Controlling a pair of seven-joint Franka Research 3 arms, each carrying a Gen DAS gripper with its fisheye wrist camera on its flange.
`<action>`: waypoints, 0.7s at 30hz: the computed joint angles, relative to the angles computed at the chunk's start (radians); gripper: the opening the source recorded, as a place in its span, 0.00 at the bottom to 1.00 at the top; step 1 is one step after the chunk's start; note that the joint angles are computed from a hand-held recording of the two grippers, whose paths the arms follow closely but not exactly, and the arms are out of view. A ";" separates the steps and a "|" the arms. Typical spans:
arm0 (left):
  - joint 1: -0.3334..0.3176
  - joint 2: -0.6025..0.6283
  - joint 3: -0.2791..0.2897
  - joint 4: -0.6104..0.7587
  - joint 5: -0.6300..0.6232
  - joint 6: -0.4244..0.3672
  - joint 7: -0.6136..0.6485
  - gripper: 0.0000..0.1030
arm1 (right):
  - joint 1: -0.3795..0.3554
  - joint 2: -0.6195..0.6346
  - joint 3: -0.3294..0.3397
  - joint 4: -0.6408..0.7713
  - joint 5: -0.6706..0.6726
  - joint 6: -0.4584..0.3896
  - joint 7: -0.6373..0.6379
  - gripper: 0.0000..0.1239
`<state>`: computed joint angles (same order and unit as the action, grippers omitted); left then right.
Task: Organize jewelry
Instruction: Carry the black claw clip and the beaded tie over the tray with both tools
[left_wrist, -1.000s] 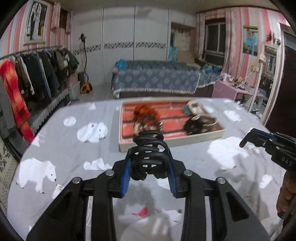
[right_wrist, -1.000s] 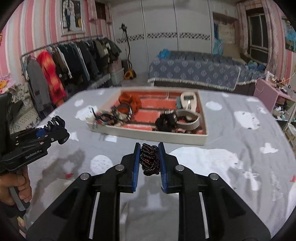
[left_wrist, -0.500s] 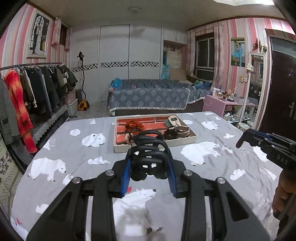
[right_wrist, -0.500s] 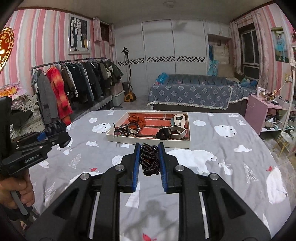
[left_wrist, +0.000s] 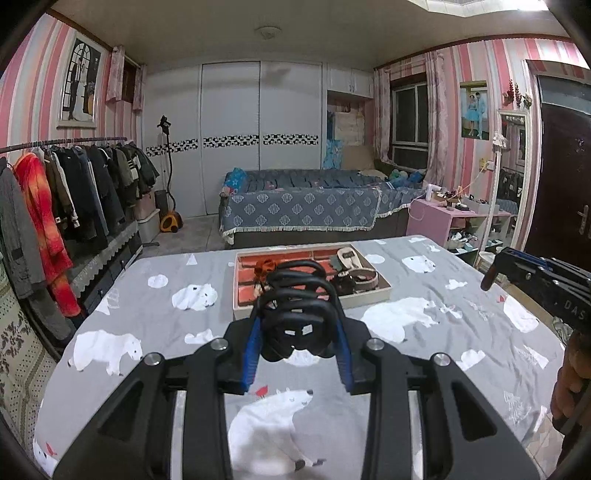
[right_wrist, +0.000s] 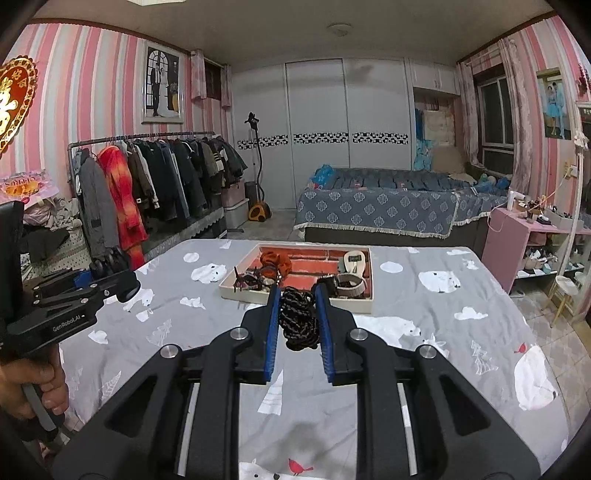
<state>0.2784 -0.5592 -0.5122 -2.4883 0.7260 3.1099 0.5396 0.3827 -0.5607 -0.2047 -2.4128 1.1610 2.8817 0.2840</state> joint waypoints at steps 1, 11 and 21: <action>0.016 0.014 -0.008 0.013 0.005 0.006 -0.003 0.33 | 0.003 0.011 -0.004 0.014 0.003 -0.002 -0.004 0.16; 0.175 0.270 -0.108 0.235 0.165 -0.002 -0.075 0.33 | -0.045 0.235 0.018 0.216 0.061 -0.046 -0.031 0.16; 0.148 0.647 -0.103 0.548 0.416 -0.131 -0.194 0.33 | -0.151 0.591 0.129 0.559 0.019 -0.104 0.057 0.16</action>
<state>0.4260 0.0883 -0.6151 -1.9405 1.1420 2.9793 0.3452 0.2322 0.0299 -0.0753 -1.8542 1.1798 2.7773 0.3407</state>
